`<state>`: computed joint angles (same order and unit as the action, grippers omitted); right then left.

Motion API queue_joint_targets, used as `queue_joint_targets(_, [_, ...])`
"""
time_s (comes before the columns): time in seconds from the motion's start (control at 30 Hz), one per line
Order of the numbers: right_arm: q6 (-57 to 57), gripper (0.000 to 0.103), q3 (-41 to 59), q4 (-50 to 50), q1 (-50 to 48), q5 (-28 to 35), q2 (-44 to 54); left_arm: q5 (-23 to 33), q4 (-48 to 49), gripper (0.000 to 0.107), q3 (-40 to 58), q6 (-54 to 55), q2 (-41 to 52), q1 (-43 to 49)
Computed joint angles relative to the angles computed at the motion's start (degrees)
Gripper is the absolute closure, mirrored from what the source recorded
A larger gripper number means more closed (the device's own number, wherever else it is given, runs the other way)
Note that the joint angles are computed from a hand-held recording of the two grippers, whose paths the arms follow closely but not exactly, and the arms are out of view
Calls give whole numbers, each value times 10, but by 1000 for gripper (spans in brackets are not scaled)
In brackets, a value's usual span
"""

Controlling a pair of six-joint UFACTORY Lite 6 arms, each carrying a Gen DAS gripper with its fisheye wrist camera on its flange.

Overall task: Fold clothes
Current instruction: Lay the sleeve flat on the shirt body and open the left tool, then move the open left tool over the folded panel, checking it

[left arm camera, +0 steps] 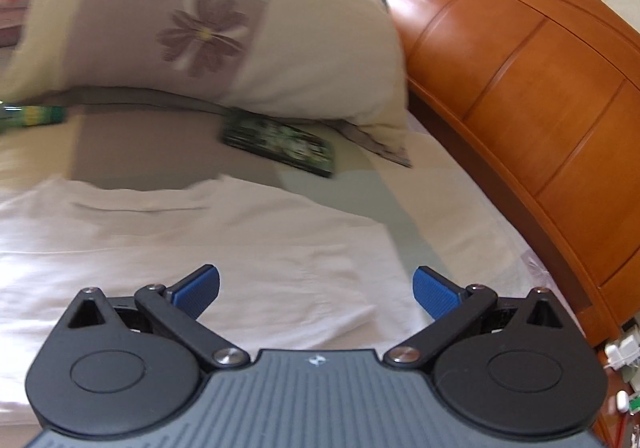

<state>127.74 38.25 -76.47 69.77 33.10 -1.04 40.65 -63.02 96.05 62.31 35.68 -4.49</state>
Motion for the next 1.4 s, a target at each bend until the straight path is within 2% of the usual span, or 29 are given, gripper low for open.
queue_joint_targets(0.17, [48,0,-1,-32,-12,8,6,29,-19,5,-26,61,-13,125])
queue_joint_targets(0.33, [76,0,14,-52,-17,24,25,97,-26,5,22,65,37,230])
queue_joint_targets(0.5, [78,0,56,-61,-27,21,74,177,-27,5,56,67,108,288])
queue_joint_targets(0.67, [60,0,98,-59,-35,3,125,107,-50,5,58,59,150,301])
queue_joint_targets(0.77, [51,0,108,-50,-36,2,137,68,-62,5,43,46,137,316])
queue_joint_targets(0.97, [64,0,103,-60,-35,1,137,149,-115,5,67,77,134,328])
queue_joint_targets(1.07, [56,0,110,-53,-35,1,143,154,-89,5,98,61,155,291])
queue_joint_targets(1.2, [50,0,109,-47,-31,5,139,44,-36,6,91,31,166,254])
queue_joint_targets(1.3, [58,0,100,-52,-32,5,130,-34,-52,6,21,92,111,247])
queue_joint_targets(1.4, [67,0,93,-55,-33,5,123,-10,-82,5,-24,182,66,243])
